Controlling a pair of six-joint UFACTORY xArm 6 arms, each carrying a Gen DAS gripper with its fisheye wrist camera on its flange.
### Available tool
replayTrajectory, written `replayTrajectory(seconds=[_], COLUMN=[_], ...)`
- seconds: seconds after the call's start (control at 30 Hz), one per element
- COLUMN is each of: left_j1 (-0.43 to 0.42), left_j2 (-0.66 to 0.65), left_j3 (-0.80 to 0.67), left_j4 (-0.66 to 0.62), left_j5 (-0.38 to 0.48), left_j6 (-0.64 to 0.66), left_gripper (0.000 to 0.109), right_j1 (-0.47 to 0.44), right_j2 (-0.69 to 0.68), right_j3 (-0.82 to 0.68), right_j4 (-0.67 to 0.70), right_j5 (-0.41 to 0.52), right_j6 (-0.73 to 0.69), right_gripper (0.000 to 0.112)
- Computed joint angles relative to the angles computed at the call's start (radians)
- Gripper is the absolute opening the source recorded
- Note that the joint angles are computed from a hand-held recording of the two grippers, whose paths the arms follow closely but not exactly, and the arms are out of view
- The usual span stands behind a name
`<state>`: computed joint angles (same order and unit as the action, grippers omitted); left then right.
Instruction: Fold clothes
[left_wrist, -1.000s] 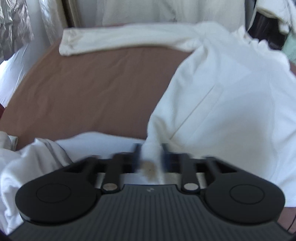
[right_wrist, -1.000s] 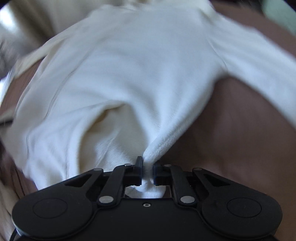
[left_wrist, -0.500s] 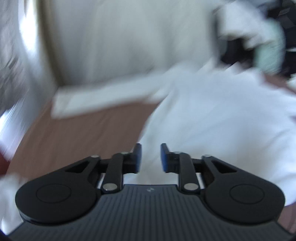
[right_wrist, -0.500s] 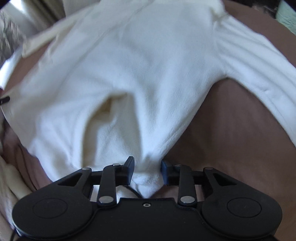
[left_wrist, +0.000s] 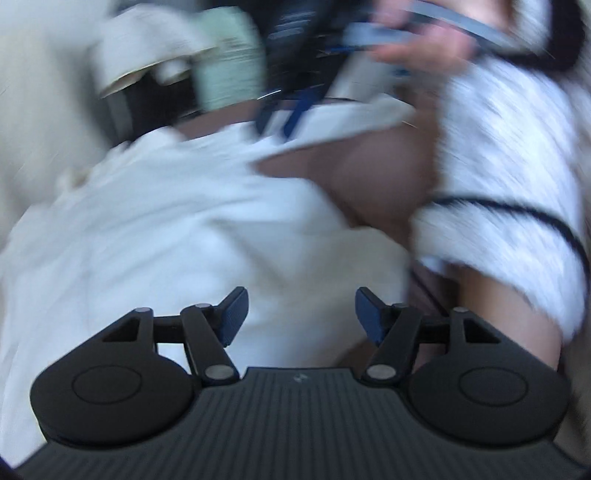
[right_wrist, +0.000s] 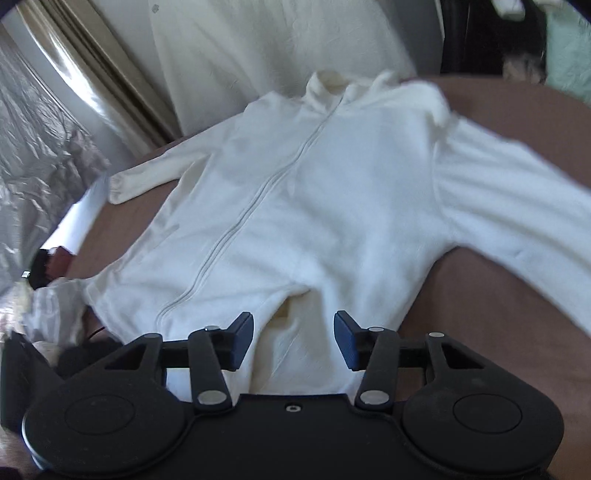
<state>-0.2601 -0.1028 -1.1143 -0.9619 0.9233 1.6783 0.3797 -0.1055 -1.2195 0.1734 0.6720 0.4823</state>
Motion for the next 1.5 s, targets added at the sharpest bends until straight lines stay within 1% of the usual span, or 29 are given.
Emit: replayTrajectory(seconds=[0.03,0.13,0.23,0.27,0.33,0.37,0.43,0.47,0.53,0.57,0.63,0.67,0.7,0.73,0.8,0.87,0.9,0.97,1.03,1.13,1.17,1.2,1.3,1.33,1.37,1.4,1.43,1.47,1.5], left_j1=[-0.014,-0.037,-0.079,-0.093,-0.11,-0.113,-0.082,-0.057,-0.004,0.025,0.072,0.093,0.101,0.107,0.107,0.099,0.091,0.065,0.04,0.018,0.02,0.027,0.061,0.073,0.089,0.091,0.075,0.043,0.012], left_j2=[0.009,0.06,0.062,0.059,0.064,0.071,0.088,0.084,0.082,0.093,0.11,0.119,0.118,0.118,0.121,0.123,0.132,0.17,0.173,0.133,0.128,0.124,0.103,0.099,0.109,0.115,0.124,0.137,0.159], left_j3=[0.009,-0.008,0.023,0.027,0.02,0.008,-0.041,-0.054,-0.091,-0.12,-0.162,-0.182,-0.184,-0.189,-0.197,-0.191,-0.195,-0.223,-0.212,-0.165,-0.167,-0.173,-0.192,-0.202,-0.227,-0.251,-0.269,-0.28,-0.289], left_j4=[0.007,0.06,0.041,0.048,0.048,0.043,0.008,-0.036,-0.095,-0.121,-0.156,-0.17,-0.164,-0.153,-0.11,-0.053,-0.02,0.08,0.155,0.199,0.194,0.188,0.144,0.123,0.096,0.098,0.143,0.229,0.334], left_j5=[-0.005,-0.005,-0.108,-0.136,-0.178,-0.189,-0.142,-0.108,-0.02,0.035,0.127,0.169,0.193,0.216,0.247,0.253,0.256,0.264,0.246,0.197,0.21,0.23,0.264,0.272,0.261,0.227,0.15,0.046,-0.059], left_j6=[0.023,-0.015,0.043,0.038,-0.018,-0.066,-0.144,-0.148,-0.199,-0.235,-0.291,-0.32,-0.33,-0.341,-0.325,-0.335,-0.355,-0.431,-0.445,-0.404,-0.384,-0.367,-0.304,-0.295,-0.322,-0.38,-0.479,-0.584,-0.683], left_gripper=[0.07,0.074,0.075,0.073,0.043,0.014,0.014,0.013,0.013,0.013,0.013,0.013,0.012,0.012,0.012,0.012,0.013,0.013,0.018,0.03,0.042,0.049,0.051,0.053,0.06,0.072,0.077,0.079,0.078], right_j1=[-0.007,-0.024,-0.038,-0.039,-0.04,-0.04,-0.044,-0.046,-0.057,-0.064,-0.079,-0.075,-0.063,-0.046,-0.005,0.03,0.044,0.052,0.05,0.026,0.017,0.007,-0.016,-0.027,-0.038,-0.05,-0.063,-0.077,-0.091], right_j2=[0.008,0.037,0.047,0.052,0.063,0.066,0.066,0.064,0.052,0.046,0.036,0.042,0.057,0.075,0.104,0.107,0.108,0.131,0.173,0.18,0.172,0.153,0.042,-0.002,-0.043,-0.073,-0.1,-0.125,-0.149], right_j3=[0.02,0.052,0.067,0.069,0.066,0.067,0.066,0.067,0.074,0.085,0.123,0.127,0.104,0.071,-0.017,-0.051,-0.065,-0.087,-0.115,-0.11,-0.103,-0.088,0.02,0.064,0.102,0.132,0.157,0.178,0.195], right_j4=[0.025,0.062,0.14,0.151,0.136,0.118,0.064,0.032,-0.002,0.013,0.134,0.166,0.155,0.102,-0.097,-0.223,-0.265,-0.285,-0.293,-0.249,-0.241,-0.232,-0.275,-0.308,-0.345,-0.41,-0.481,-0.555,-0.629], right_j5=[-0.002,-0.004,-0.015,-0.016,-0.001,0.006,0.029,0.039,0.058,0.052,-0.005,-0.024,-0.001,0.035,0.152,0.202,0.223,0.266,0.323,0.315,0.307,0.292,0.164,0.11,0.06,0.032,0.013,0.0,-0.008], right_j6=[0.0,0.005,-0.05,-0.059,-0.051,-0.037,0.016,0.049,0.099,0.106,0.05,0.028,-0.008,-0.013,-0.033,0.004,0.007,-0.003,-0.014,-0.014,-0.001,0.016,0.148,0.215,0.287,0.377,0.472,0.568,0.666], right_gripper=[0.054,0.054,0.054,0.054,0.054,0.054,0.054,0.054,0.057,0.058,0.055,0.021,0.008,0.009,0.008,0.008,0.008,0.008,0.009,0.014,0.018,0.019,0.029,0.034,0.042,0.047,0.056,0.062,0.066])
